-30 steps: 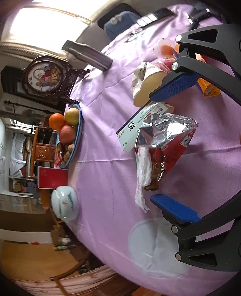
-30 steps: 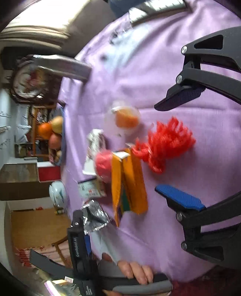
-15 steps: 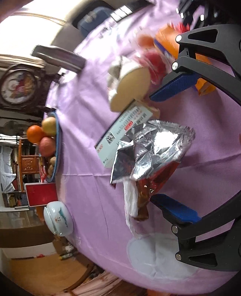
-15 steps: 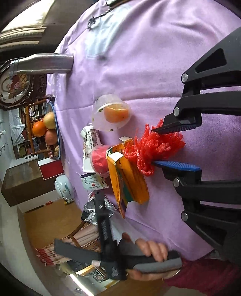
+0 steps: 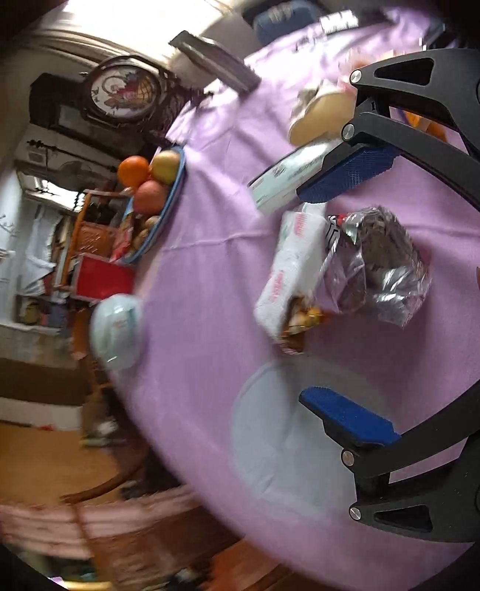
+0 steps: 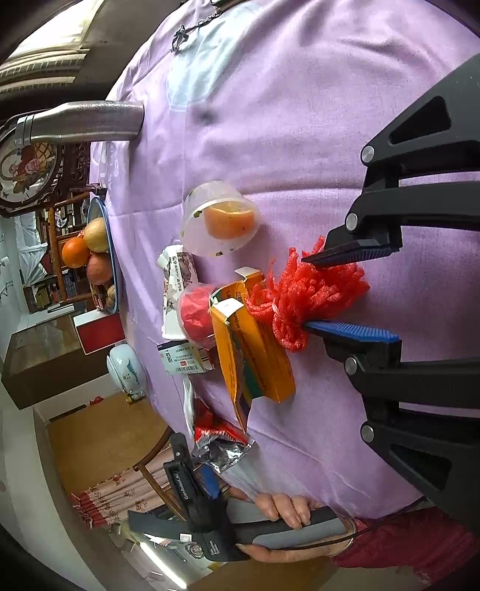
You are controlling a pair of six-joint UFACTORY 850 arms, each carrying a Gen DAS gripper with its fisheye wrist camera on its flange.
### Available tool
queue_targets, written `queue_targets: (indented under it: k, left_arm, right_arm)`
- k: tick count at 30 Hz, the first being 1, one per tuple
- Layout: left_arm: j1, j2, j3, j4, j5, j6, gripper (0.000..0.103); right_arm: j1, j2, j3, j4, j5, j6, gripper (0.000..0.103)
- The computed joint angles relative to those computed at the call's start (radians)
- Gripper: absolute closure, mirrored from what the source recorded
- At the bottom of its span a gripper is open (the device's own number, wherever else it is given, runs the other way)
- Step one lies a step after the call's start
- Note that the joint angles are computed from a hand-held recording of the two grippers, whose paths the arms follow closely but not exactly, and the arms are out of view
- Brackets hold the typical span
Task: Collect trash
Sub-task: 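Grasp the red mesh net with the right gripper while the left gripper grasps the foil wrapper, then carry the net and foil wrapper down to the red wastebasket and open both grippers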
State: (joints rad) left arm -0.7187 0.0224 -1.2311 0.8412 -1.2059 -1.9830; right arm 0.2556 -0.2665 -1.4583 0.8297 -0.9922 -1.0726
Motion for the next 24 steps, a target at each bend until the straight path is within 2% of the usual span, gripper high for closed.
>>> queue_targets:
  k: [2,7,11,16,17,19,20,21,24]
  left_arm:
    - [0.009,0.017,0.019,-0.003,0.082,0.006,0.007]
    - [-0.011,-0.04,-0.044,0.007,0.091,0.119,0.007]
    - [-0.011,-0.116,-0.114,-0.047,0.018,0.241,0.007]
    - [0.02,-0.173,-0.154,-0.152,-0.066,0.326,0.007]
    - [0.02,-0.175,-0.152,-0.151,-0.088,0.317,0.01]
    - [0.015,-0.165,-0.144,-0.129,-0.117,0.28,0.04]
    - [0.011,-0.142,-0.124,-0.113,-0.088,0.251,0.047]
    - [0.009,-0.121,-0.106,-0.098,-0.059,0.226,0.052]
    - [-0.024,-0.062,-0.06,0.002,-0.002,0.128,0.058]
  right_arm:
    - [0.0,0.001,0.002,0.002,0.002,-0.001,0.072]
    - [-0.002,0.002,0.004,0.008,-0.001,-0.003,0.072]
    - [-0.004,0.001,0.003,0.01,-0.006,-0.001,0.07]
    - [-0.005,-0.002,0.0,0.01,-0.013,0.006,0.069]
    - [-0.005,-0.002,-0.001,0.01,-0.013,0.006,0.069]
    - [-0.005,-0.002,0.0,0.013,-0.014,0.003,0.069]
    - [-0.005,-0.001,0.001,0.015,-0.012,0.001,0.069]
    - [-0.006,-0.001,0.002,0.017,-0.011,-0.002,0.069]
    - [-0.006,0.002,0.006,0.024,-0.009,-0.009,0.069]
